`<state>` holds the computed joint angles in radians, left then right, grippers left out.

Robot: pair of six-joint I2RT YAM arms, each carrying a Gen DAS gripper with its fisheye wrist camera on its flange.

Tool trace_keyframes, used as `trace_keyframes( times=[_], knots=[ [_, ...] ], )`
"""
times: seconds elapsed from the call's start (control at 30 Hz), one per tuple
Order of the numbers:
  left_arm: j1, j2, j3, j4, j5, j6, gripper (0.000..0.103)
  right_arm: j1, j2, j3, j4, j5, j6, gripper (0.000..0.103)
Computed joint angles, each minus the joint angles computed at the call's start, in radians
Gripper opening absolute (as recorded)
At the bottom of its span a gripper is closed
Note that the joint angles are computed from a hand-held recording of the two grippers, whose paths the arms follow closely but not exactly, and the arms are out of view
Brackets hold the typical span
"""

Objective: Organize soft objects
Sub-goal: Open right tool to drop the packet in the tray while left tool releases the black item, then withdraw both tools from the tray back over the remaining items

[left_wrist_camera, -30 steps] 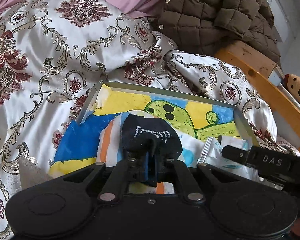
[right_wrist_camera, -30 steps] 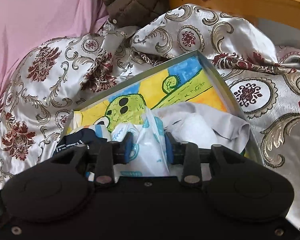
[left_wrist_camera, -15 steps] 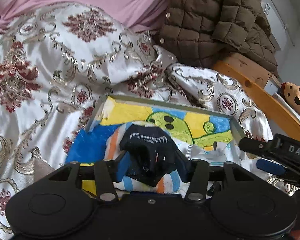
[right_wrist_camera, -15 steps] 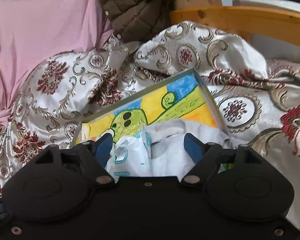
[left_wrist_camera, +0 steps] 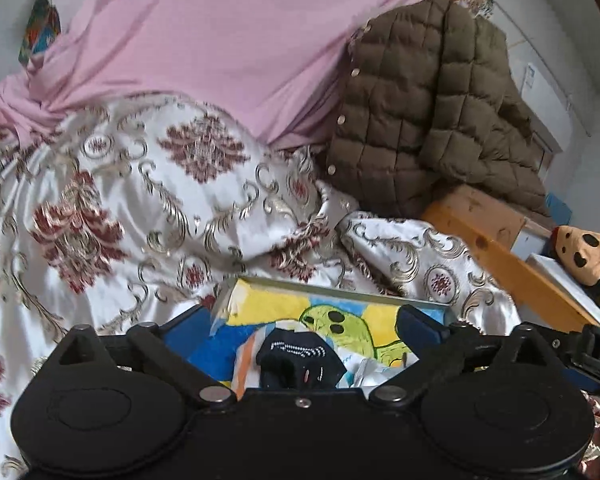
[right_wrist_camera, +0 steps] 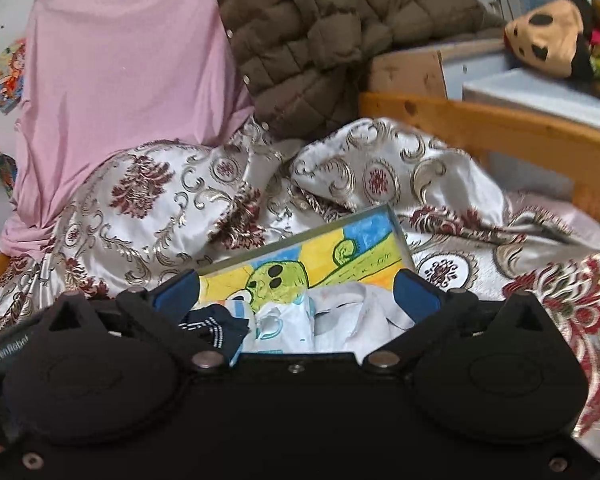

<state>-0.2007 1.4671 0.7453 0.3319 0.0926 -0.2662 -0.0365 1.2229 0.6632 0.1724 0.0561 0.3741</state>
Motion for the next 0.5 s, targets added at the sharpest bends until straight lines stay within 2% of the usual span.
trace_keyframes(
  times=[0.5],
  knots=[
    [0.004,-0.468,-0.294,-0.139,-0.033,0.091,0.102,0.246,-0.508,-0.148,-0.354,0.296,-0.086,0.102]
  ],
)
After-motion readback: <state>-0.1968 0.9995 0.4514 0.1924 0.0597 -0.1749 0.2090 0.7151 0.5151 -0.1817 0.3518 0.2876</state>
